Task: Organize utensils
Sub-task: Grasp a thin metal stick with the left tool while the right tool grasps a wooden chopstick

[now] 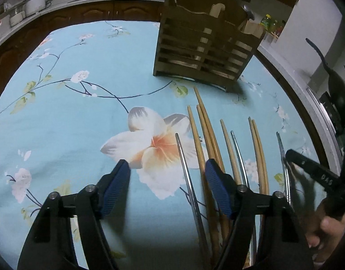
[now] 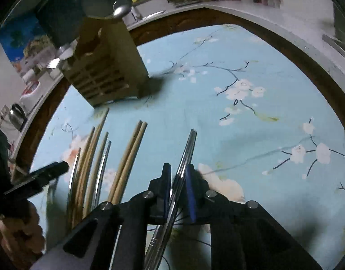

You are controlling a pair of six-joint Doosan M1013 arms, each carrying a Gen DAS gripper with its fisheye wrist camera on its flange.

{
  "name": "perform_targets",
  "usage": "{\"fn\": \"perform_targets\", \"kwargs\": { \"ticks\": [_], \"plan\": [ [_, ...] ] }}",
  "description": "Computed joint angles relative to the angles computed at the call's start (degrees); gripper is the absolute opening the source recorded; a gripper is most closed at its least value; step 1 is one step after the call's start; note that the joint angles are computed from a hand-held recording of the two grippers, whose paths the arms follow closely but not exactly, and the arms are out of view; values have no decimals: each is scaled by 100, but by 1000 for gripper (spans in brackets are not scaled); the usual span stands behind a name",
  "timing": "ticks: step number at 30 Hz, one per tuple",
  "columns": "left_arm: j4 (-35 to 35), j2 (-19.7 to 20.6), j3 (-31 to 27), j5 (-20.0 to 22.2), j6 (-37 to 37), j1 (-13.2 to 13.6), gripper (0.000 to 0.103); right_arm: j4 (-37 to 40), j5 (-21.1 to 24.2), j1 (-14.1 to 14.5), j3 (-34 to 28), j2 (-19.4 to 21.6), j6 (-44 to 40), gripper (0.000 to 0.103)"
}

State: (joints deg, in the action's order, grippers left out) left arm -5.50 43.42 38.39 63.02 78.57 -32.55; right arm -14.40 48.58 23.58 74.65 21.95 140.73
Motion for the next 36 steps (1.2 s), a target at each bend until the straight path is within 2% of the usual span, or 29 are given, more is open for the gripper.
{"fn": "perform_targets", "kwargs": {
  "ticks": [2, 6, 13, 15, 17, 18, 23, 24, 26, 29, 32, 36],
  "plan": [
    [-71, 28, -47, 47, 20, 17, 57, -111, -13, 23, -62, 21, 105, 16],
    [-102, 128, -213, 125, 44, 16, 55, 108, -187, 8, -235, 130, -106, 16],
    [91, 269, -428, 181, 141, -40, 54, 649, 101, -29, -817, 621, -678, 16],
    [222, 237, -349, 88, 224, -57, 49, 606, 124, 0, -878, 676, -775, 16],
    [416, 205, -272, 19, 360, -91, 44, 464, 339, 32, -980, 718, -850, 13],
    [461, 204, -269, 24, 429, -99, 44, 417, 424, 37, -1000, 725, -848, 8],
    [552, 424, -709, 392, 543, -134, 42, 435, 640, -2, -1142, 799, -938, 8],
    [641, 461, -776, 430, 584, -164, 40, 401, 682, -5, -1218, 851, -917, 9],
    [788, 455, -736, 315, 705, -226, 24, 448, 624, -40, -1289, 912, -893, 9],
    [791, 417, -654, 212, 823, -259, 12, 570, 559, -87, -1343, 965, -924, 9],
    [670, 385, -588, 137, 846, -230, 7, 498, 649, -64, -1390, 989, -1055, 10],
    [105, 344, -548, 150, 836, -78, 4, 591, 579, -66, -1272, 896, -1014, 6]
  ]
}}
